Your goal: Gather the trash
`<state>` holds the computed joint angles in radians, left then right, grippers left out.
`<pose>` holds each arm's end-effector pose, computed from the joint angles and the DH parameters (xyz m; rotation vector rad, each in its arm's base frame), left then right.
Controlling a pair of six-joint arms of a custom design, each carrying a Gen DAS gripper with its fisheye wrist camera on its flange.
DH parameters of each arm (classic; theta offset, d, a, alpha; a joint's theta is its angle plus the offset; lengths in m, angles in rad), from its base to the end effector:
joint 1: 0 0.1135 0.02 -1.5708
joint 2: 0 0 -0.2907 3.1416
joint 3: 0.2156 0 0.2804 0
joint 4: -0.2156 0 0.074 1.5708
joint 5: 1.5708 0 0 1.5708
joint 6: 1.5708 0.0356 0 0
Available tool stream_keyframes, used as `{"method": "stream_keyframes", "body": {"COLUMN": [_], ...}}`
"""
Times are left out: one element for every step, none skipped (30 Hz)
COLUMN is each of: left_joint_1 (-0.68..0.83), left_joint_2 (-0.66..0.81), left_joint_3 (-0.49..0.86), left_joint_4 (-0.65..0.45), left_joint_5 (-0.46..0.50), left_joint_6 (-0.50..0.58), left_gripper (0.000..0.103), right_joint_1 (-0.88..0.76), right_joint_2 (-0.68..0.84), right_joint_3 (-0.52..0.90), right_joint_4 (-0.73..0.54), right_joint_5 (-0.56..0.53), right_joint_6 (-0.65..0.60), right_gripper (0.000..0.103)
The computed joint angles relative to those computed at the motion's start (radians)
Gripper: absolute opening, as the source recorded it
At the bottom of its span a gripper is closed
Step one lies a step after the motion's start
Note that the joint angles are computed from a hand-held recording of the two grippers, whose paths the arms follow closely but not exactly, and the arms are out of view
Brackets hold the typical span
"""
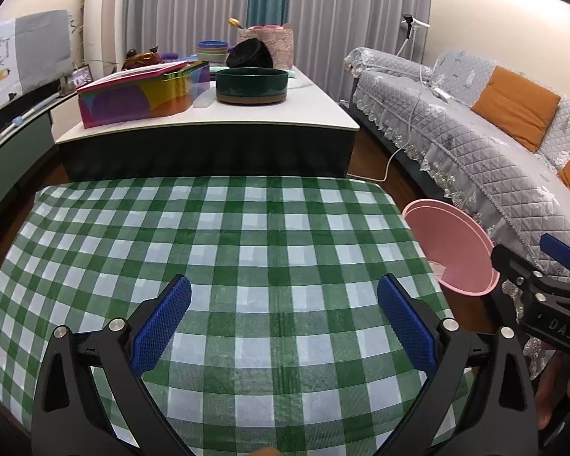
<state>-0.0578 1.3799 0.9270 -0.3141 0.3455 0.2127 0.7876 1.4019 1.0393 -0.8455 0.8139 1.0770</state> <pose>0.3136 -0.0302 0.2584 0.4786 2.2534 -0.3241 0.2183 0.1826 0.2670 0.5056 2.2234 -0.2492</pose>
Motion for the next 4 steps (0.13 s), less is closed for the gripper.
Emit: {"method": "stream_keyframes", "body": {"left_joint_1": [0.002, 0.004, 0.004, 0.003], "left_joint_2": [0.001, 0.001, 0.001, 0.002], "left_joint_3": [0.001, 0.003, 0.004, 0.004], "left_joint_4": [-0.002, -0.003, -0.003, -0.002], "left_joint_5": [0.001, 0.003, 0.003, 0.002], "left_joint_6": [0.0, 0.0, 0.002, 0.006], "left_gripper": [0.095, 0.095, 0.095, 0.095], "right_joint_1": [-0.001, 0.0, -0.001, 0.001], "right_joint_2": [-0.001, 0.001, 0.001, 0.001], "right_joint_3": [-0.001, 0.0, 0.0, 0.001], "right_joint_4": [0.001, 0.0, 0.0, -0.001], "right_joint_5": [-0.001, 0.0, -0.001, 0.0], "right_joint_6": [-0.001, 0.001, 0.002, 0.002], "right_gripper": [0.098, 0.098, 0.098, 0.098]}}
